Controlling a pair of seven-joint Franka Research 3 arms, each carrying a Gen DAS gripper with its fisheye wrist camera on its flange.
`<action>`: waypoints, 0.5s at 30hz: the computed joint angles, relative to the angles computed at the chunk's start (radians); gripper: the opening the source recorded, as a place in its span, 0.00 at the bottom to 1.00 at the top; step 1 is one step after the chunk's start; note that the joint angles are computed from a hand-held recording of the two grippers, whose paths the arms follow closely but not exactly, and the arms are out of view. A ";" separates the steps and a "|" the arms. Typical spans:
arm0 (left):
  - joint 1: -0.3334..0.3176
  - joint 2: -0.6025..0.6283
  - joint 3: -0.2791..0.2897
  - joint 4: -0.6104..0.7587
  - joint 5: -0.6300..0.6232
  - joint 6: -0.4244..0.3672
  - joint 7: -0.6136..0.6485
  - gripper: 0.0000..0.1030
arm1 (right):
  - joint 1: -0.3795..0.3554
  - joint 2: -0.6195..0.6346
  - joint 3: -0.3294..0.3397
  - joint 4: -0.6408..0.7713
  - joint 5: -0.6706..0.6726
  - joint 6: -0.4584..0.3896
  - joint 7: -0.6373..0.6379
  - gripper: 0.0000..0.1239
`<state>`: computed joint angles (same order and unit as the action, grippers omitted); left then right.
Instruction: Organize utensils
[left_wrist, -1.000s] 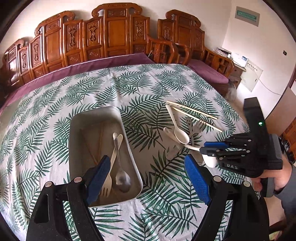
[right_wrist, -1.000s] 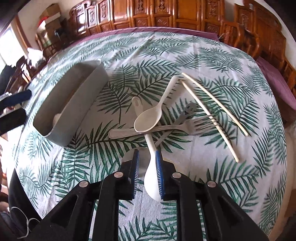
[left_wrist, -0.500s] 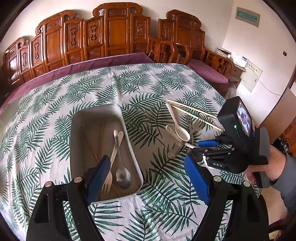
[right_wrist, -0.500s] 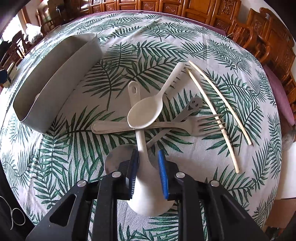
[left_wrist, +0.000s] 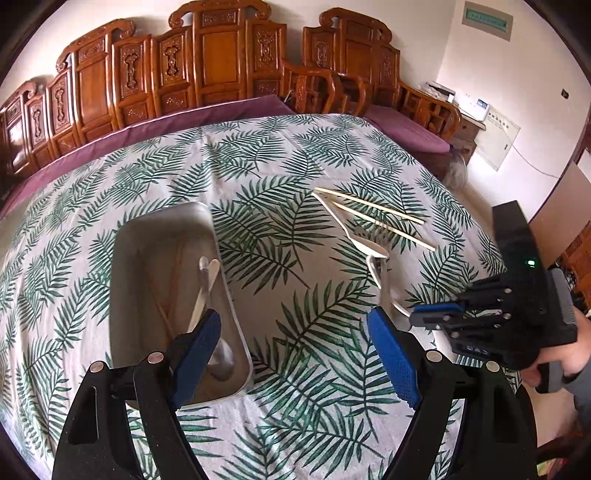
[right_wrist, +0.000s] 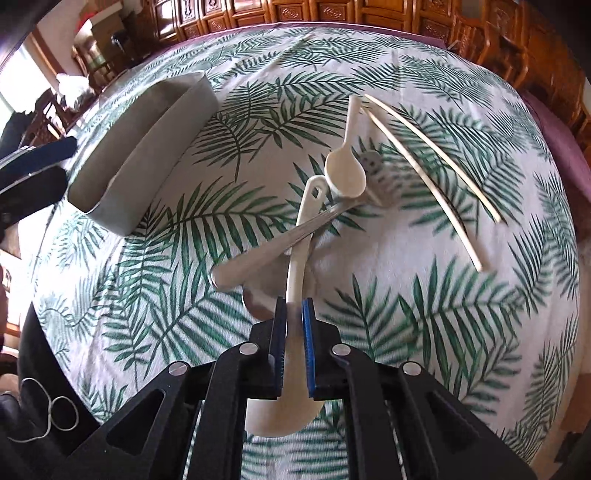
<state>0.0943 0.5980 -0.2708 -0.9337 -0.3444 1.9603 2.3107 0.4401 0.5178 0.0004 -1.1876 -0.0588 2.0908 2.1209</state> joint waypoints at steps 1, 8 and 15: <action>-0.003 -0.003 0.000 -0.007 0.002 0.002 0.000 0.76 | 0.001 -0.018 0.001 -0.027 0.002 0.014 0.003 0.05; -0.016 -0.041 0.001 -0.081 0.010 0.020 0.008 0.76 | 0.005 -0.092 -0.001 -0.126 -0.020 0.064 0.037 0.03; -0.018 -0.071 0.005 -0.133 0.007 0.035 0.020 0.76 | 0.007 -0.159 0.000 -0.196 -0.070 0.073 0.084 0.03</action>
<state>0.0767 0.5273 -0.2653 -1.0666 -0.3378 1.9954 2.3310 0.4466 0.3584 0.0009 -1.3836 -0.1288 2.1641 2.2052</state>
